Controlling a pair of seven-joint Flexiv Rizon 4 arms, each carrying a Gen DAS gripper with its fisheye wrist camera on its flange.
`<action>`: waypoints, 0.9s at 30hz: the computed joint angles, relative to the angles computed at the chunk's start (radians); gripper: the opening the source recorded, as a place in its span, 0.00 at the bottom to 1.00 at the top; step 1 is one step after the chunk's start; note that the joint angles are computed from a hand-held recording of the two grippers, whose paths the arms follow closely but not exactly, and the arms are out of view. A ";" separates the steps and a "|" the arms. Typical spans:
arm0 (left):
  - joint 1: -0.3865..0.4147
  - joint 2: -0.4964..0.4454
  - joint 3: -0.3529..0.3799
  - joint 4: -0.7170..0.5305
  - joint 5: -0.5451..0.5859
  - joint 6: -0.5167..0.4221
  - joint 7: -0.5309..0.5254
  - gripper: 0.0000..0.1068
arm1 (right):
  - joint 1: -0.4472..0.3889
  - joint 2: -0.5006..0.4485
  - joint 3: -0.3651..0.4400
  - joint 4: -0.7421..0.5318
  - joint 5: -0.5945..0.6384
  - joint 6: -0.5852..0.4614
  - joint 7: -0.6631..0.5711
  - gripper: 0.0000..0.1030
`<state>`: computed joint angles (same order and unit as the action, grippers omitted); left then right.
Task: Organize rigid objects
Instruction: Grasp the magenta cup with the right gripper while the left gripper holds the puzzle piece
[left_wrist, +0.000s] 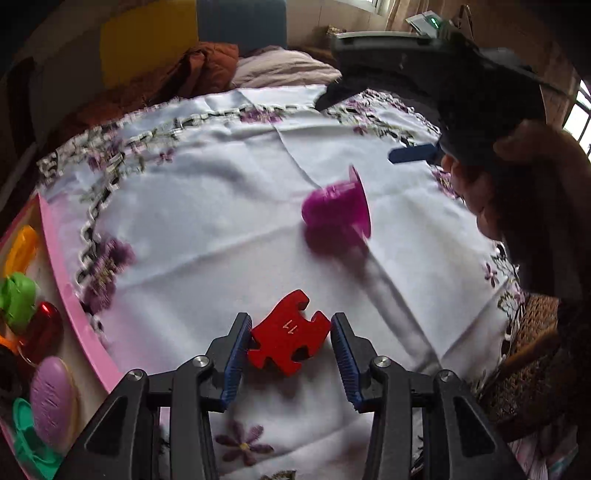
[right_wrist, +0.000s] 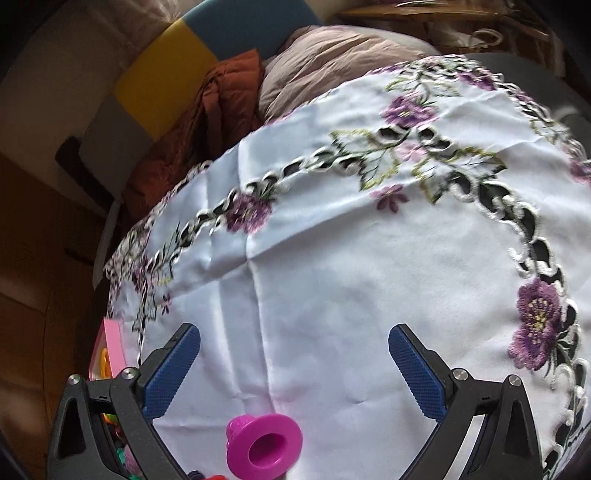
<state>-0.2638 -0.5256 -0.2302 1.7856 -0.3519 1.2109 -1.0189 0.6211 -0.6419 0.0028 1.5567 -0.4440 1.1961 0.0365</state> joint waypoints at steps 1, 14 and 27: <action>0.010 -0.002 -0.016 0.012 -0.009 0.028 0.019 0.42 | -0.012 -0.010 0.023 -0.016 0.010 -0.009 -0.030 1.00; 0.056 -0.006 -0.089 0.073 -0.062 0.137 0.100 0.41 | -0.008 -0.135 0.170 -0.370 0.104 -0.419 -0.686 1.00; 0.116 -0.002 -0.165 0.102 -0.144 0.148 0.151 0.41 | 0.096 -0.241 0.116 -0.643 0.142 -0.928 -1.161 0.31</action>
